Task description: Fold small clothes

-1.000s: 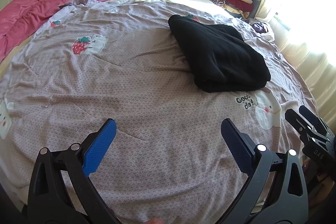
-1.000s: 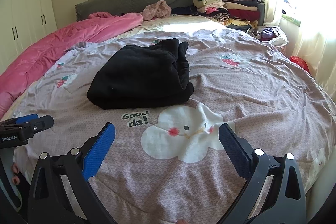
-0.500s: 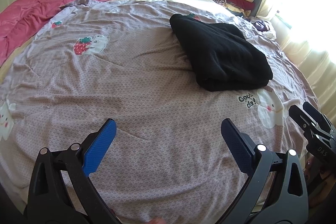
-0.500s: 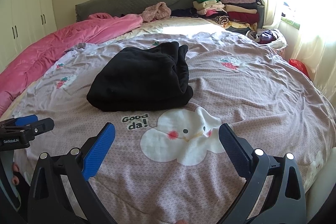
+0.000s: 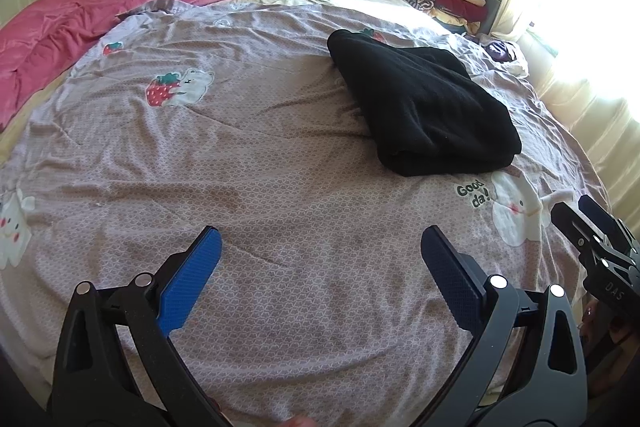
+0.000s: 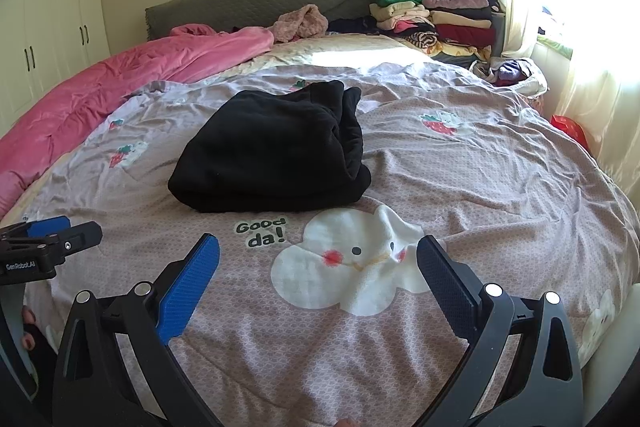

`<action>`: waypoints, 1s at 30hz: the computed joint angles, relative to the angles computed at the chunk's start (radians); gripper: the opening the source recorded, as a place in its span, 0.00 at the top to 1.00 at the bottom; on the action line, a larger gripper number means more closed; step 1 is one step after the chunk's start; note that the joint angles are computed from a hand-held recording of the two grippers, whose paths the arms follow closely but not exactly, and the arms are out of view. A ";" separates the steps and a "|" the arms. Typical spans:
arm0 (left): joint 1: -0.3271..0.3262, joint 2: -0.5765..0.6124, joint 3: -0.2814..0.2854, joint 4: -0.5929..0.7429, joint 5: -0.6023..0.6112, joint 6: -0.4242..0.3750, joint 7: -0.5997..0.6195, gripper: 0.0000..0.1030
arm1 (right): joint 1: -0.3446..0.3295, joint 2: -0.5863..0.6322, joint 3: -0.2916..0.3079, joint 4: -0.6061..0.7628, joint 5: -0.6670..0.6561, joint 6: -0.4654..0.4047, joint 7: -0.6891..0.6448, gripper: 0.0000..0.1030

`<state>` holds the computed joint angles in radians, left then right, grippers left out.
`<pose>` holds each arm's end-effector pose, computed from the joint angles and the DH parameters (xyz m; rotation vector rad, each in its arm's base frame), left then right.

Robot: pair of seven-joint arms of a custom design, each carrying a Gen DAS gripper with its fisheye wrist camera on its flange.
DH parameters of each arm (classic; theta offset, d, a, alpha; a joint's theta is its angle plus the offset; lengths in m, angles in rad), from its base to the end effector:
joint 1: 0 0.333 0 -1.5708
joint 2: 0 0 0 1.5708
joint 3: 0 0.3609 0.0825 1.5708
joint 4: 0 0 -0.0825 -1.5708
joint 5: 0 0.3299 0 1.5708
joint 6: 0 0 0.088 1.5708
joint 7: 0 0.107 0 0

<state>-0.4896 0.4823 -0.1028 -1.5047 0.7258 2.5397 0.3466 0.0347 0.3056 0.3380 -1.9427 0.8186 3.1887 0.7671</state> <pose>0.5897 -0.3864 0.5106 -1.9676 1.6649 -0.7994 0.6039 0.1356 0.4973 -1.8061 1.3664 -0.5874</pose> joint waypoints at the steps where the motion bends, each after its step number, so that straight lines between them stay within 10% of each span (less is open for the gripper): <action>1: 0.001 0.000 -0.001 -0.001 -0.001 0.002 0.000 0.09 | -0.001 0.000 0.002 0.000 0.000 0.001 -0.001 0.04; 30: -0.007 -0.015 -0.002 -0.008 0.030 -0.039 -0.026 0.09 | 0.002 -0.014 0.001 -0.019 0.007 0.004 0.000 0.04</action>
<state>-0.4963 0.4674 -0.1044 -1.5126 0.7558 2.5008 0.3202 0.0367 0.2917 0.3389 -1.9618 0.8255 3.1930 0.7667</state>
